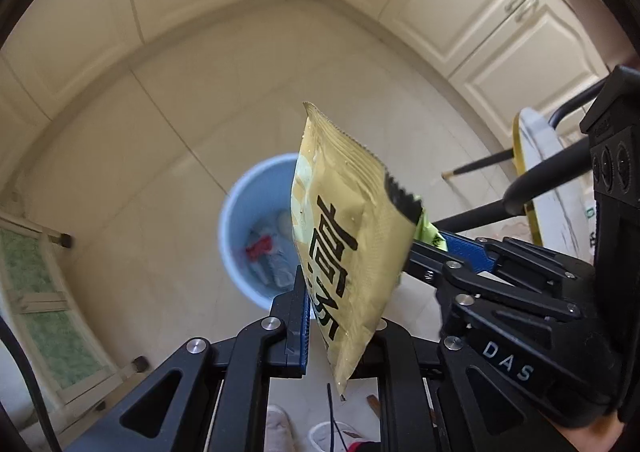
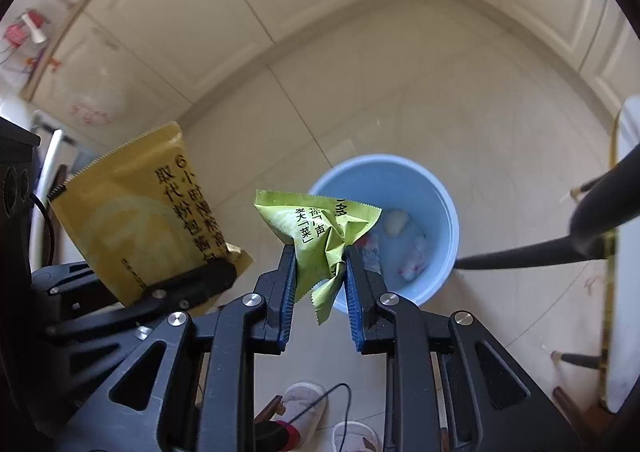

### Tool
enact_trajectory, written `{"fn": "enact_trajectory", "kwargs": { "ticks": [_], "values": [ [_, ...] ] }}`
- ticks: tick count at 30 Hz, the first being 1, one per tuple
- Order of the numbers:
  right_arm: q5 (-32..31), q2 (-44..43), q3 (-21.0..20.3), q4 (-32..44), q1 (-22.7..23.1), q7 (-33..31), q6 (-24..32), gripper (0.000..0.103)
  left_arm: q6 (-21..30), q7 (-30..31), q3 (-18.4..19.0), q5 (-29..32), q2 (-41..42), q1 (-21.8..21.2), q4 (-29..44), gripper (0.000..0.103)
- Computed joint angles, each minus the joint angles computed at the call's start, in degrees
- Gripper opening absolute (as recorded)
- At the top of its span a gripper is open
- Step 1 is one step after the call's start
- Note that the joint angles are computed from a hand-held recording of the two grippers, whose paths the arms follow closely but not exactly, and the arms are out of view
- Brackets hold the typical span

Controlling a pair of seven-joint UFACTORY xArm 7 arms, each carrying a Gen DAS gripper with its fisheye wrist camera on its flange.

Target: Collect trash

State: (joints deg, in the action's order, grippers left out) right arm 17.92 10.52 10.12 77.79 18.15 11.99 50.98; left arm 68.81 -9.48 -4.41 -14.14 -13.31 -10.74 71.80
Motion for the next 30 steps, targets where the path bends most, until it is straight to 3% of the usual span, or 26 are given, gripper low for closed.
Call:
{"fn": "enact_trajectory", "kwargs": {
  "ticks": [5, 7, 9, 12, 14, 17, 23, 30],
  "values": [
    [-0.8, 3.1, -0.6, -0.2, -0.6, 0.6, -2.5, 0.028, -1.0, 0.3, 0.1, -0.4, 5.5, 0.3, 1.2, 0.01],
    [0.7, 4.0, -0.5, -0.2, -1.4, -0.2, -3.0, 0.032, -0.7, -0.9, -0.3, 0.7, 6.7, 0.3, 1.8, 0.015],
    [0.9, 4.3, -0.6, -0.3, -1.8, 0.4, -3.4, 0.038, -0.5, -1.3, 0.0, 1.6, 8.0, 0.9, 3.0, 0.031],
    [2.9, 3.5, -0.5, -2.1, -3.0, -0.4, -5.0, 0.046, -0.6, -2.2, 0.2, 2.4, 8.1, 1.4, 3.1, 0.046],
    [3.6, 2.7, -0.6, -3.2, -3.4, -0.8, -5.7, 0.053, -0.3, -2.9, 0.3, 2.8, 8.9, 1.7, 4.9, 0.049],
    [4.6, 1.6, -0.3, -3.5, -3.5, -1.3, -5.3, 0.055, 0.7, -5.0, 0.0, 3.5, 8.2, 1.7, 6.7, 0.049],
    [1.0, -1.2, -0.1, -1.0, -1.4, 0.7, -4.4, 0.057, 4.3, -10.8, -2.1, 9.9, 1.1, 0.6, 8.7, 0.049],
    [-10.0, -12.2, 0.5, 0.1, 2.3, 8.1, -4.0, 0.066, 5.5, -15.3, -5.4, 16.0, -13.0, 0.8, 8.4, 0.056]
  ]
}}
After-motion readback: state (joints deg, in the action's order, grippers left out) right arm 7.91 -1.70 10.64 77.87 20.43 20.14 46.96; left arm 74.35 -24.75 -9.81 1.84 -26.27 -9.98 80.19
